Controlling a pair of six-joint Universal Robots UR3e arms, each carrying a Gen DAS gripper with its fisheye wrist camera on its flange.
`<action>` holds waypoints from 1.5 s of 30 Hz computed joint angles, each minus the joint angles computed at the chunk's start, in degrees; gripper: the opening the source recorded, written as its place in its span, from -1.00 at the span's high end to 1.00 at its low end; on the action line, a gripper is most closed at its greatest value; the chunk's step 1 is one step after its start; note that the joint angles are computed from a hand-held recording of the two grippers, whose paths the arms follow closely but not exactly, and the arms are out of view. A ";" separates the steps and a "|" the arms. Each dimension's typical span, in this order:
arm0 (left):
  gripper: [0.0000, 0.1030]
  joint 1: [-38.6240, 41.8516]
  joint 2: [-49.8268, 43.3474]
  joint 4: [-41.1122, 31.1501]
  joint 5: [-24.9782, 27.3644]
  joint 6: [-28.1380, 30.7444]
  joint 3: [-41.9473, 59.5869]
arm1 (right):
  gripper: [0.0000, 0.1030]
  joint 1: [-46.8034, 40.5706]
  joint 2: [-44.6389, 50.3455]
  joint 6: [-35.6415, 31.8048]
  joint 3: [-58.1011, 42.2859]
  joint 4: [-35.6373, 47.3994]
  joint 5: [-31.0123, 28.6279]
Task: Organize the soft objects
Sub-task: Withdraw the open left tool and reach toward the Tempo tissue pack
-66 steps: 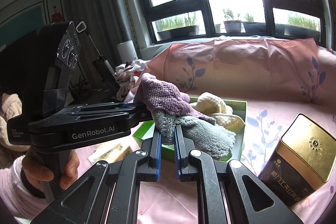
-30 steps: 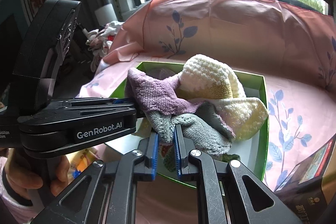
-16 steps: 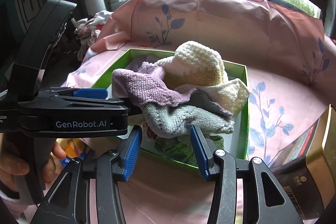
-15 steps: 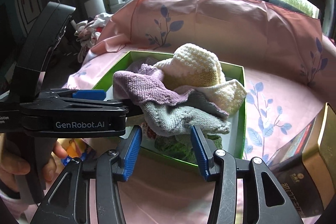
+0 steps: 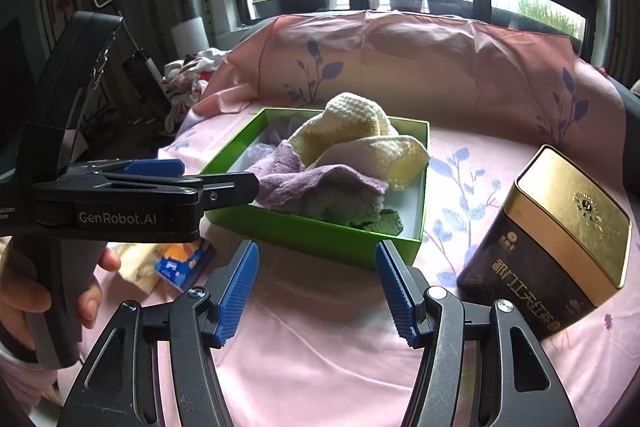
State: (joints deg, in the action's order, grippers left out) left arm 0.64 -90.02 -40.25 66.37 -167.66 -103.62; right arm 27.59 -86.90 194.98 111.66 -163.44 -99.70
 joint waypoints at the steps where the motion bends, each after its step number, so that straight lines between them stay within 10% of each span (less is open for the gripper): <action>1: -0.98 0.08 1.76 -0.02 -0.39 0.29 -1.42 | -0.19 0.52 -0.72 0.21 0.79 -0.23 -0.23; 17: -0.98 8.02 26.48 -7.06 -10.45 7.21 -26.38 | -0.20 11.40 -0.53 5.14 5.70 0.64 -9.54; 28: -0.98 35.70 38.10 -45.13 -25.12 35.06 -33.59 | -0.19 12.12 4.53 7.08 9.10 -6.53 -3.19; 45: -0.98 30.44 9.74 -1.89 -24.40 11.58 -32.12 | -0.19 8.65 9.54 6.16 8.92 -10.37 3.80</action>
